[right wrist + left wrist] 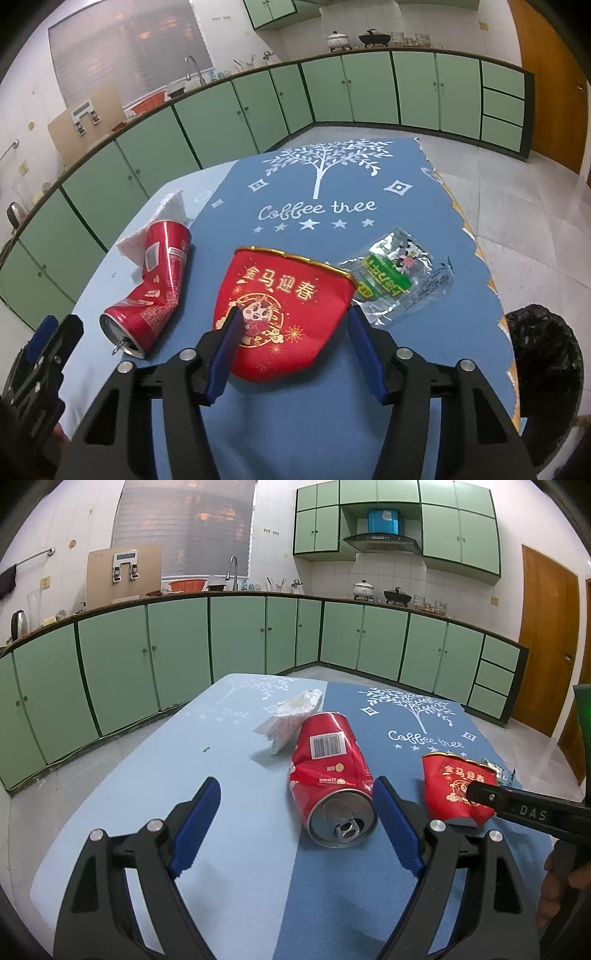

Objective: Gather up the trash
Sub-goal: 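Grasp the red snack packet with the right tool and lift it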

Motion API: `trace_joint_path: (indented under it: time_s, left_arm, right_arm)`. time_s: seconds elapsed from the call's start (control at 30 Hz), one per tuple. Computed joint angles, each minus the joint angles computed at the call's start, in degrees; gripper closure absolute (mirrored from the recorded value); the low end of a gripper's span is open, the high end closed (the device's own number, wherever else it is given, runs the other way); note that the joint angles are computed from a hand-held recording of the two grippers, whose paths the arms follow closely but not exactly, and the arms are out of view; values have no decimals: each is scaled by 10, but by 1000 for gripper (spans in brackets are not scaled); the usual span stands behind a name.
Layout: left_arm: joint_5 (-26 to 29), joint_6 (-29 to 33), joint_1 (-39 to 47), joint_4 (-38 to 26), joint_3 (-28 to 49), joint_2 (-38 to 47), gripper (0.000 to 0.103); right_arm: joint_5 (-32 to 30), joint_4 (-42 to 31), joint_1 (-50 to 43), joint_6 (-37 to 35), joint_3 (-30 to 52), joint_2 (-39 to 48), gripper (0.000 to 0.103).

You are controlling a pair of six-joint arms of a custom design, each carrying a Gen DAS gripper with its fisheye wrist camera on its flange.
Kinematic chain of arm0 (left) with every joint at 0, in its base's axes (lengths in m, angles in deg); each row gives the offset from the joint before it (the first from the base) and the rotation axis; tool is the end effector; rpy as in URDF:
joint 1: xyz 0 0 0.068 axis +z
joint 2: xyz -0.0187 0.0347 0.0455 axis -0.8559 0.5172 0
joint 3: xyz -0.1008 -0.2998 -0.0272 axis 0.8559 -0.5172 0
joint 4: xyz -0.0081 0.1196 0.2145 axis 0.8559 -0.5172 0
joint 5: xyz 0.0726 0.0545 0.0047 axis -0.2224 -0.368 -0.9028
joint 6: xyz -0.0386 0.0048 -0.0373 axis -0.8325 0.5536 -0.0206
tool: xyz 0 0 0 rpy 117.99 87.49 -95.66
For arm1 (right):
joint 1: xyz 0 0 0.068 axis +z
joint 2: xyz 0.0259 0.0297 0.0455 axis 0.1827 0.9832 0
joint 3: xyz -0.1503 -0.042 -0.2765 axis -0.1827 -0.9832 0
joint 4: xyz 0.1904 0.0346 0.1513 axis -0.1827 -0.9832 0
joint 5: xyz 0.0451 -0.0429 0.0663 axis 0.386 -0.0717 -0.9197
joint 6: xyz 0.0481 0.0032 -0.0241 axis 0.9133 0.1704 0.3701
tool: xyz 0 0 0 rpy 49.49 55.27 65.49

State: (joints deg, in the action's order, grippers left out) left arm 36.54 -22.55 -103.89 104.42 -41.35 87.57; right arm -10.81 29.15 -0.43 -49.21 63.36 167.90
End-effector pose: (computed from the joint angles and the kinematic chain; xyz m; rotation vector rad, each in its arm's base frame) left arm 0.1234 -0.0846 0.1357 -0.3671 2.0477 0.1503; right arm 0.2628 -0.0325 0.1174 -0.2665 2.3526 0.4558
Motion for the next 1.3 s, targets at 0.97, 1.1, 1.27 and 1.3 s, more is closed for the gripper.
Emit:
trace_joint_path:
  time_s: [0.97,1.1,1.27,1.3]
  left_arm:
    - [5,10,2,9,4,16,20]
    - [10,12,6,8,7,19,20]
    - [18,15,12,5,9,20,20]
    - [18,16,12,6,10,21,20]
  right_arm:
    - [-80,-54,-18,-33,16,17,62]
    - [-94,-56,-18,-37,21,20,78]
    - [-149,-91,-39,-70,23,-7,95]
    - [-157,-104,-41,-82,23,-16,96]
